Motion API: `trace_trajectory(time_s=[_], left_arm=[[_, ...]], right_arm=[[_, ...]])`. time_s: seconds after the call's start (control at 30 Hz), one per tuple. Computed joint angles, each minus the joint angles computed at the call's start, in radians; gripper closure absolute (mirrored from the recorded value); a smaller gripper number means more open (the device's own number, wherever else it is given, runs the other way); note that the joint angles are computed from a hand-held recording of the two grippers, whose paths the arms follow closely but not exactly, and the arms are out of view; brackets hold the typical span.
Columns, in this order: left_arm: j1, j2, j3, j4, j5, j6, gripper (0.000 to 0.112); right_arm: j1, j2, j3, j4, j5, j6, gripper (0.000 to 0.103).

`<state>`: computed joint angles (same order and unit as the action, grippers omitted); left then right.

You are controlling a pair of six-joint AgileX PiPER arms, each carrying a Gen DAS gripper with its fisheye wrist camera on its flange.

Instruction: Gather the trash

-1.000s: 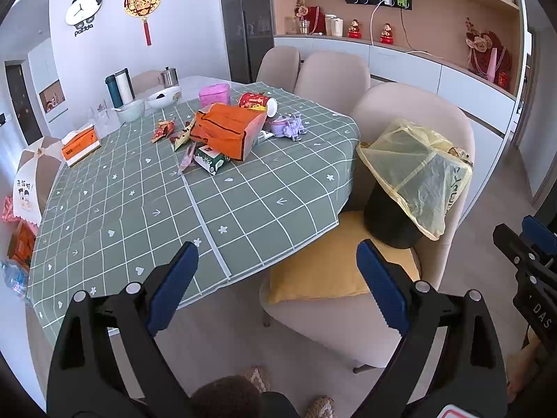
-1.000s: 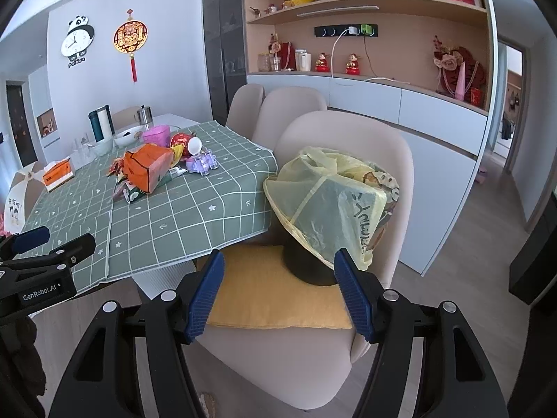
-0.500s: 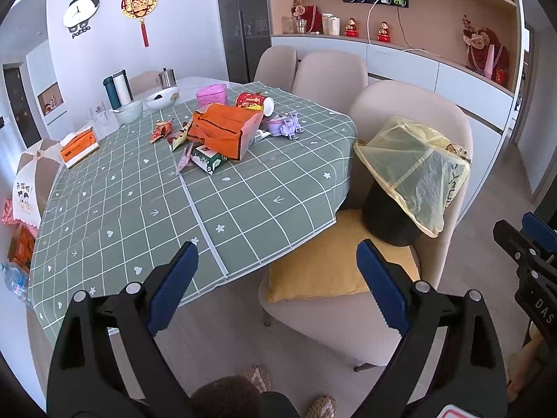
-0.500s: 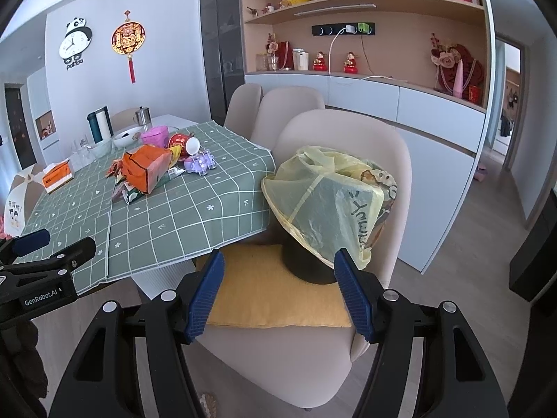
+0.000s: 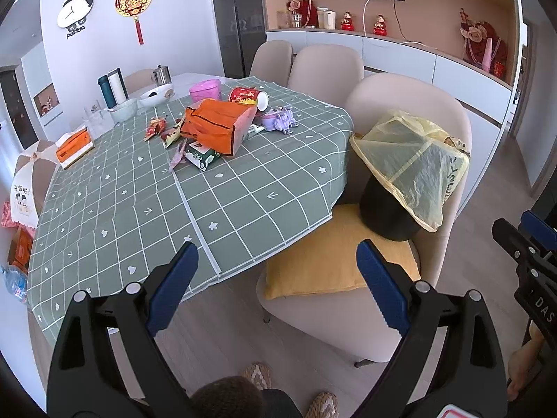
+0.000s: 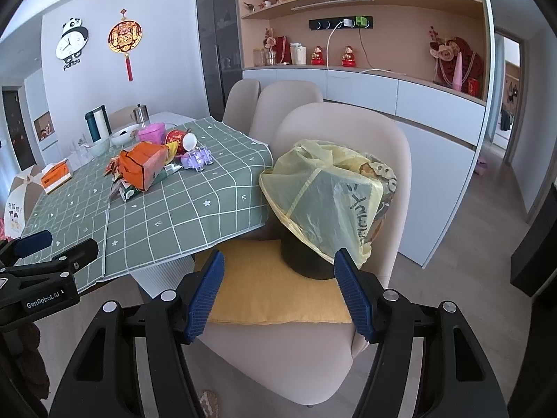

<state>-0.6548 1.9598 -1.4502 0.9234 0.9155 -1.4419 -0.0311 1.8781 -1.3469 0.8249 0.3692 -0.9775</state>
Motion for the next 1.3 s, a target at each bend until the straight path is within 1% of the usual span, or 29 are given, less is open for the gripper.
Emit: trace_trajectory(time_s=[0.4, 0.93, 1.0, 1.3], left_arm=[[0.003, 0.017, -0.020, -0.004, -0.003, 0.007, 0.024], [-0.003, 0.057, -0.079, 0.000, 0.017, 0.013, 0.024], [0.000, 0.036, -0.053, 0.002, 0.010, 0.012, 0.024], [0.002, 0.045, -0.063, 0.003, 0.007, 0.010, 0.024]], right_arm=[[-0.008, 0.017, -0.027, -0.033, 0.015, 0.035, 0.041], [-0.020, 0.028, -0.041, -0.010, 0.024, 0.014, 0.041], [-0.020, 0.028, -0.041, -0.008, 0.023, 0.013, 0.041], [-0.033, 0.047, -0.069, 0.010, 0.042, 0.003, 0.041]])
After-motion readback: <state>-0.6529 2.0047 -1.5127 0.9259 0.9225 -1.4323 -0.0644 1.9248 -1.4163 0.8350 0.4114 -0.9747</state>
